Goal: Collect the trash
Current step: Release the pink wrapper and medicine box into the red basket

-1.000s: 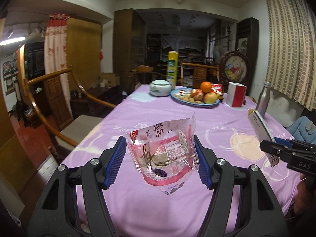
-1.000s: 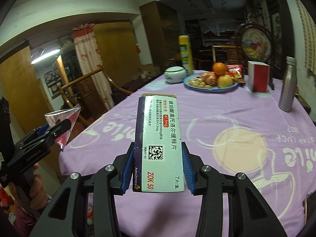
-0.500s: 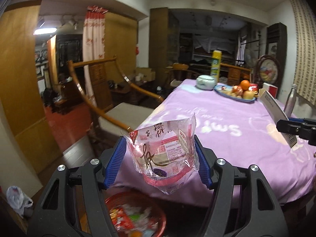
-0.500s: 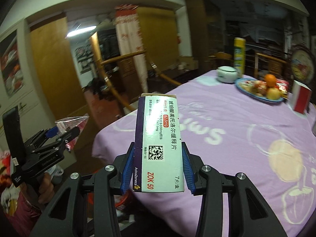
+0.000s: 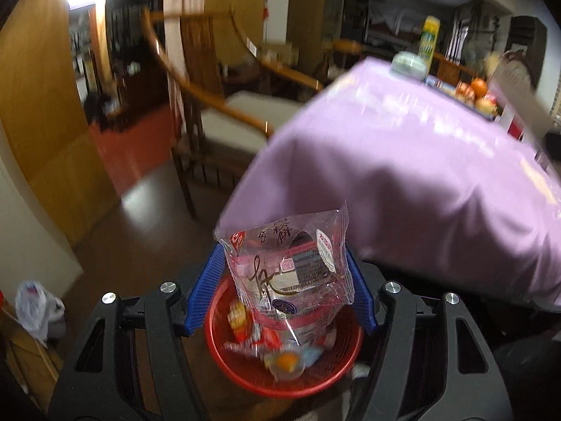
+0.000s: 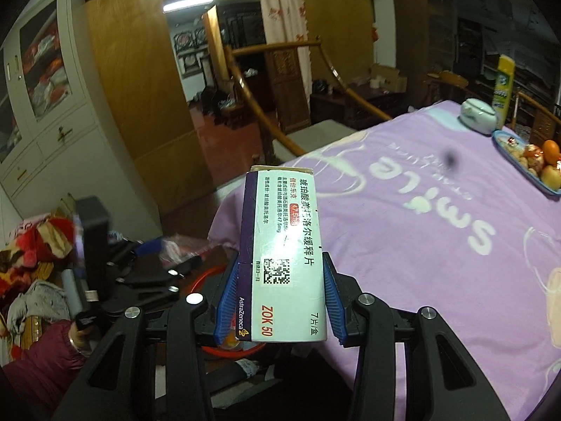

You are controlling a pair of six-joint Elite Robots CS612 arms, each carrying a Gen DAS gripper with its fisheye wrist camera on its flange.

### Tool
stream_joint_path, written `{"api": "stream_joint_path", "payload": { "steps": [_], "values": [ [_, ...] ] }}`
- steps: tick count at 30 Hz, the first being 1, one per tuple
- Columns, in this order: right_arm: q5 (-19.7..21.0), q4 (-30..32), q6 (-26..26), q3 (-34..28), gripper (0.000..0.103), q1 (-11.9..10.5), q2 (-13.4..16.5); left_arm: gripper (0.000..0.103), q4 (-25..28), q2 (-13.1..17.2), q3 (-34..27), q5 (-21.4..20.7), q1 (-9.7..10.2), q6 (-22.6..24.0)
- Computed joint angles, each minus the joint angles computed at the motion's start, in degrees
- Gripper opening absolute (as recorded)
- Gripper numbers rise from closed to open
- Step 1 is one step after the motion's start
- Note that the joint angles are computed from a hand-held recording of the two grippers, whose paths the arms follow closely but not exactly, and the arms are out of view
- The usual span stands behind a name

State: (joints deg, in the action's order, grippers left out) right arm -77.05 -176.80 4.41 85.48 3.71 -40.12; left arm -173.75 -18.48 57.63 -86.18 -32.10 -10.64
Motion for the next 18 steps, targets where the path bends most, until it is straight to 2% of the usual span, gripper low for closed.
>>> {"api": "stream_joint_path", "payload": {
  "steps": [3,5,9,12,16,18],
  "values": [
    [0.5,2.6,-0.4,-1.6,0.044,0.3,0.9,0.071,6.4,2.0,-2.9,-3.2,0.90,-2.5],
    [0.8,3.9,-0.6,-2.4,0.044,0.4,1.5,0.081,9.3,2.8,-4.4,-4.3,1.41,-4.5],
    [1.7,6.0,-1.3,-3.8,0.044,0.6,2.3,0.093,10.2,2.5,-4.4,-4.8,2.11,-6.4],
    [2.6,7.8,-2.2,-5.0,0.044,0.8,3.0,0.095,8.1,1.5,-3.0,-0.9,1.92,-7.2],
    [3.8,10.4,-4.3,-6.4,0.044,1.3,3.8,0.096,6.1,0.4,-1.5,7.8,1.39,-7.5],
    [4.3,11.8,-5.6,-6.8,0.044,1.8,4.0,0.096,5.4,0.4,-1.3,10.3,1.37,-7.6]
  ]
}}
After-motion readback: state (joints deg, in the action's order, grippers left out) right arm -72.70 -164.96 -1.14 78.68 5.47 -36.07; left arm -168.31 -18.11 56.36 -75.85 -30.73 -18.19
